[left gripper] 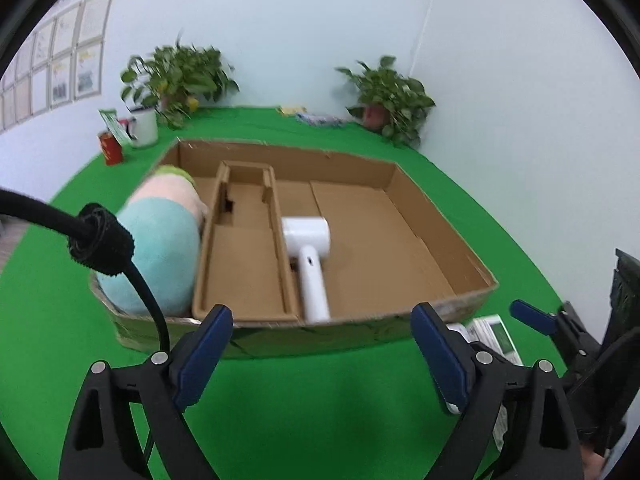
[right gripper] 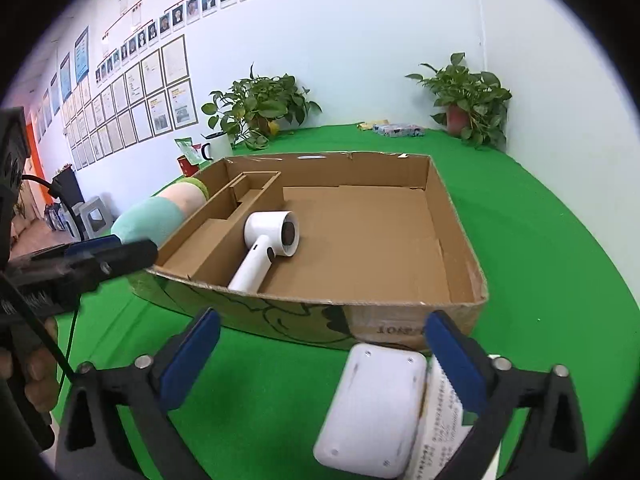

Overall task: Organize objects
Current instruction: 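Withdraw the right tool from the box toward the white rectangular device, then lower the right tool onto the white rectangular device and grasp it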

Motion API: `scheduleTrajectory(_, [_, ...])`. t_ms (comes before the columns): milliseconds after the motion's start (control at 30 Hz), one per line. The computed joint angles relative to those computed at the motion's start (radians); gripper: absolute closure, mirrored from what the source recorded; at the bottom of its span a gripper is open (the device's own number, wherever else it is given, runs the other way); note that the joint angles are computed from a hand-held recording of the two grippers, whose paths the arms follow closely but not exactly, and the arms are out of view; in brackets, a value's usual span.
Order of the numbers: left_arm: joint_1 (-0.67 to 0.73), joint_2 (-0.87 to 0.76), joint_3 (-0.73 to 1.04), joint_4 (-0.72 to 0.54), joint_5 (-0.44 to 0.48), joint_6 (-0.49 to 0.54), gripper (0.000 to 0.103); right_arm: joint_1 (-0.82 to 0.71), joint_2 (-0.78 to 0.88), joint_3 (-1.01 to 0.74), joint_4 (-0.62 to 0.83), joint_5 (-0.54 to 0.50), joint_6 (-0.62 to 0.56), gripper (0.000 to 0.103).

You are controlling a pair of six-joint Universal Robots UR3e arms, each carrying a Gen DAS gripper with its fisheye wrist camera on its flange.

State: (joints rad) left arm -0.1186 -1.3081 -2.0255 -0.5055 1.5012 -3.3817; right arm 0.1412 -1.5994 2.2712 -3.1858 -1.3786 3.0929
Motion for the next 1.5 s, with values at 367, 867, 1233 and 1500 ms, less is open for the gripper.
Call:
scheduleTrajectory(367, [0.197, 0.002, -0.169, 0.017, -0.467, 0.052, 0.012, -0.026, -0.049, 0.174, 0.028, 0.241, -0.127, 0.001])
scheduleTrajectory(867, [0.115, -0.169, -0.166, 0.211, -0.501, 0.008, 0.012, -0.22, -0.134, 0.211, 0.166, 0.193, -0.207, 0.001])
scheduleTrajectory(1233, [0.222, -0.071, -0.223, 0.13, -0.595, 0.086, 0.014, -0.051, 0.066, 0.022, 0.219, -0.01, -0.073, 0.01])
scheduleTrajectory(1500, [0.247, -0.065, -0.245, 0.087, -0.664, 0.114, 0.014, -0.02, 0.023, 0.052, 0.249, 0.024, -0.085, 0.032])
